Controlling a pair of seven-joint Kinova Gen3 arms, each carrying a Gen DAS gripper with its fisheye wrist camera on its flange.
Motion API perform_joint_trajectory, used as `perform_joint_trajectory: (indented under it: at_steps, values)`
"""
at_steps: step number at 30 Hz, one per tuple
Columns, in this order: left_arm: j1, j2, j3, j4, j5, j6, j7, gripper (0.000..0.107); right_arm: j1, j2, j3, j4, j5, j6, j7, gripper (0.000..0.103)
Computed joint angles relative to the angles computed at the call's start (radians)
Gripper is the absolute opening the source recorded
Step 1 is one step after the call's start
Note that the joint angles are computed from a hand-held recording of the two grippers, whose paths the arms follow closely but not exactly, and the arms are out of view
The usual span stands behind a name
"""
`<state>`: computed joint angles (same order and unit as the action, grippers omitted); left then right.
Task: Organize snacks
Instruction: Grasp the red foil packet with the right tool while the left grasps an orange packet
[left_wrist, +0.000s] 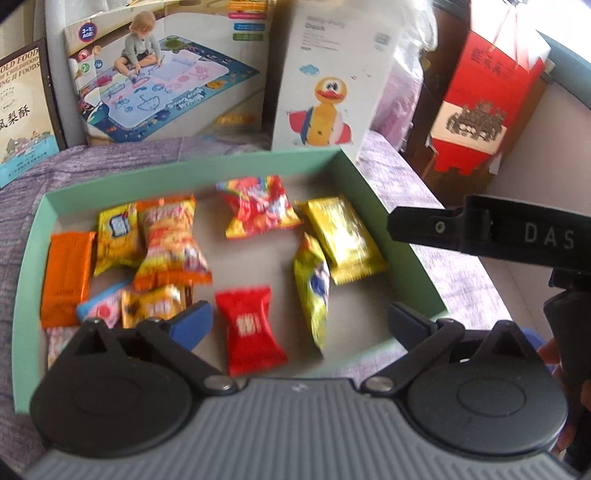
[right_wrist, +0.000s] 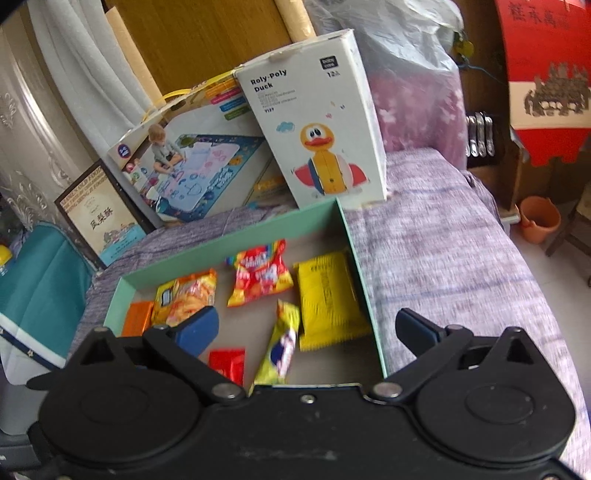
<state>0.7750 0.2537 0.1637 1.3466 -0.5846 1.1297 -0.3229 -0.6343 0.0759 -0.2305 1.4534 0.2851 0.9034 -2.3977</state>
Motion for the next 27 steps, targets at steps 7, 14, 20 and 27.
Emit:
perform_joint_trajectory:
  at_steps: [7, 14, 20, 27]
  values:
    - [0.056, -0.023, 0.043, 0.046, -0.004, 0.031, 0.022, 0.103, 0.012, -0.107, -0.042, 0.127, -0.030, 0.015, -0.063, 0.103]
    - [0.098, 0.013, 0.061, 0.054, 0.018, 0.050, 0.002, 0.103, 0.051, -0.182, -0.077, 0.244, -0.111, 0.001, -0.098, 0.103]
    - [0.123, 0.050, 0.051, 0.036, 0.035, 0.054, -0.051, 0.103, 0.091, -0.222, -0.116, 0.307, -0.117, -0.008, -0.180, 0.103]
    - [0.132, 0.087, 0.034, 0.013, 0.060, 0.041, -0.124, 0.086, 0.123, -0.275, -0.132, 0.377, -0.135, -0.035, -0.238, 0.081]
